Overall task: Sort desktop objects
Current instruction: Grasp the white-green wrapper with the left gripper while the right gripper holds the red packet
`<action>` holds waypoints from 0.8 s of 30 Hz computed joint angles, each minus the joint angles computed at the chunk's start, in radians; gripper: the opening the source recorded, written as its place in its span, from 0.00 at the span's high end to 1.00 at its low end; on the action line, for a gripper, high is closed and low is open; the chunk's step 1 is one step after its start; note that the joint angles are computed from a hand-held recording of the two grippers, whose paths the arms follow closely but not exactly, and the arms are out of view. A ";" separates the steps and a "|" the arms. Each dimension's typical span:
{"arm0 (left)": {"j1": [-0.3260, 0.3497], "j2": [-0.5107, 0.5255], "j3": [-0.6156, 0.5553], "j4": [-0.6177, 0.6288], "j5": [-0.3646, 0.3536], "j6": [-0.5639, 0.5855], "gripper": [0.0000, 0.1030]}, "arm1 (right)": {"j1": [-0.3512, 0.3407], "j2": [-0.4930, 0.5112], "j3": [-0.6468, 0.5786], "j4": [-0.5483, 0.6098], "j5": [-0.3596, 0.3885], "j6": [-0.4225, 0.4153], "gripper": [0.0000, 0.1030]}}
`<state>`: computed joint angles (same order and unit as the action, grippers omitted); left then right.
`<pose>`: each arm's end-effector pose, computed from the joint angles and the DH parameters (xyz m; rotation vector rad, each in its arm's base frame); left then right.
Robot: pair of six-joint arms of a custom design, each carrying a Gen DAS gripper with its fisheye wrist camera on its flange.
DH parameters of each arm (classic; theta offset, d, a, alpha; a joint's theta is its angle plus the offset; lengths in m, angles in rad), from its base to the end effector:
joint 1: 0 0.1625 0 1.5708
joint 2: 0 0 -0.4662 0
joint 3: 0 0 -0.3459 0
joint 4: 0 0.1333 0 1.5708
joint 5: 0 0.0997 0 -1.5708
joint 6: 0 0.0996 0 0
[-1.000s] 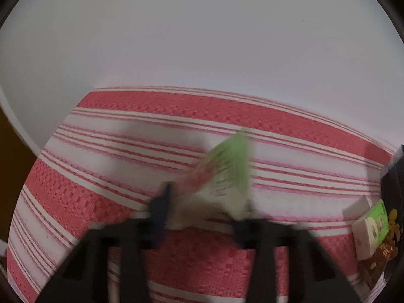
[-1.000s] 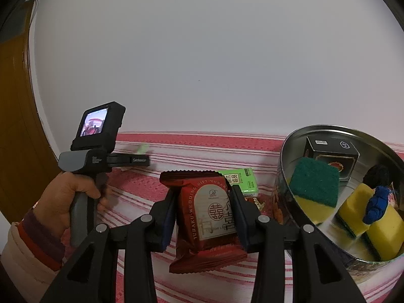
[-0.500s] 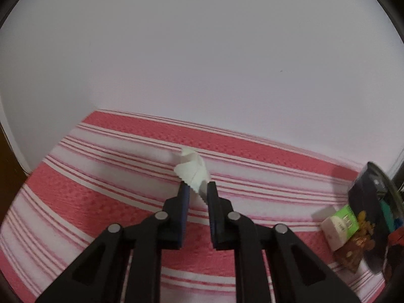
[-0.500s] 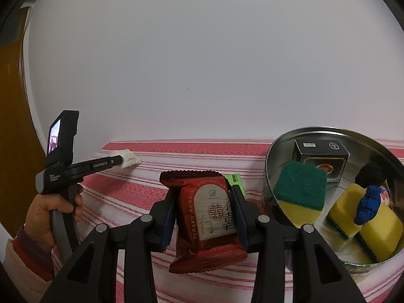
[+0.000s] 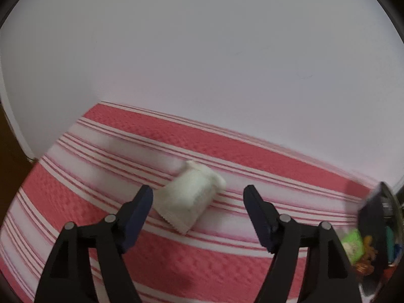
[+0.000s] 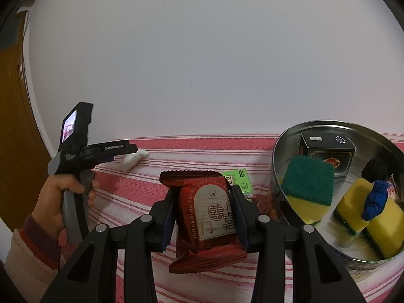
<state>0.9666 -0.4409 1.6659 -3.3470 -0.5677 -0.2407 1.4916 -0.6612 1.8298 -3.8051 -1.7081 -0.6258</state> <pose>-0.1915 -0.6599 0.0426 0.0625 2.2387 -1.0684 0.0688 -0.6454 0.1700 0.5457 -2.3018 1.2522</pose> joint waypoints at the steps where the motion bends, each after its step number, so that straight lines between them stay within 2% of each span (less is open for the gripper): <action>1: 0.002 -0.002 -0.010 0.041 0.011 -0.026 0.28 | 0.002 0.000 0.004 -0.004 -0.002 0.000 0.58; 5: 0.035 -0.014 -0.053 0.201 -0.006 -0.100 0.28 | 0.000 0.005 -0.001 -0.001 -0.002 0.001 0.57; 10: 0.039 0.007 -0.093 0.307 0.042 -0.107 0.27 | 0.009 -0.002 0.008 0.011 -0.010 0.012 0.57; 11: 0.037 0.009 -0.096 0.310 0.049 -0.103 0.38 | 0.012 -0.002 0.011 0.008 -0.012 0.013 0.57; 12: 0.034 0.012 -0.095 0.289 0.049 -0.078 0.52 | 0.014 0.000 0.012 0.002 -0.017 0.010 0.57; 14: 0.033 0.011 -0.084 0.238 0.016 -0.032 0.65 | 0.018 -0.004 0.025 -0.012 -0.020 0.010 0.57; 17: 0.030 0.004 -0.054 0.159 -0.003 -0.017 0.65 | 0.019 0.001 0.028 -0.030 -0.025 0.008 0.58; 19: 0.027 0.001 -0.029 0.064 -0.009 0.017 0.65 | -0.006 0.013 -0.027 0.010 0.000 -0.004 0.57; 20: 0.019 0.003 -0.006 -0.022 -0.009 0.044 0.65 | -0.012 0.017 -0.042 0.018 0.005 -0.007 0.58; 24: -0.019 0.013 0.053 -0.157 -0.003 0.032 0.65 | -0.022 0.019 -0.053 -0.014 0.035 -0.008 0.58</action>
<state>0.9481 -0.4275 1.7187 -3.5036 -0.5709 -0.2082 1.4693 -0.6422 1.7770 -3.8187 -1.6735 -0.6333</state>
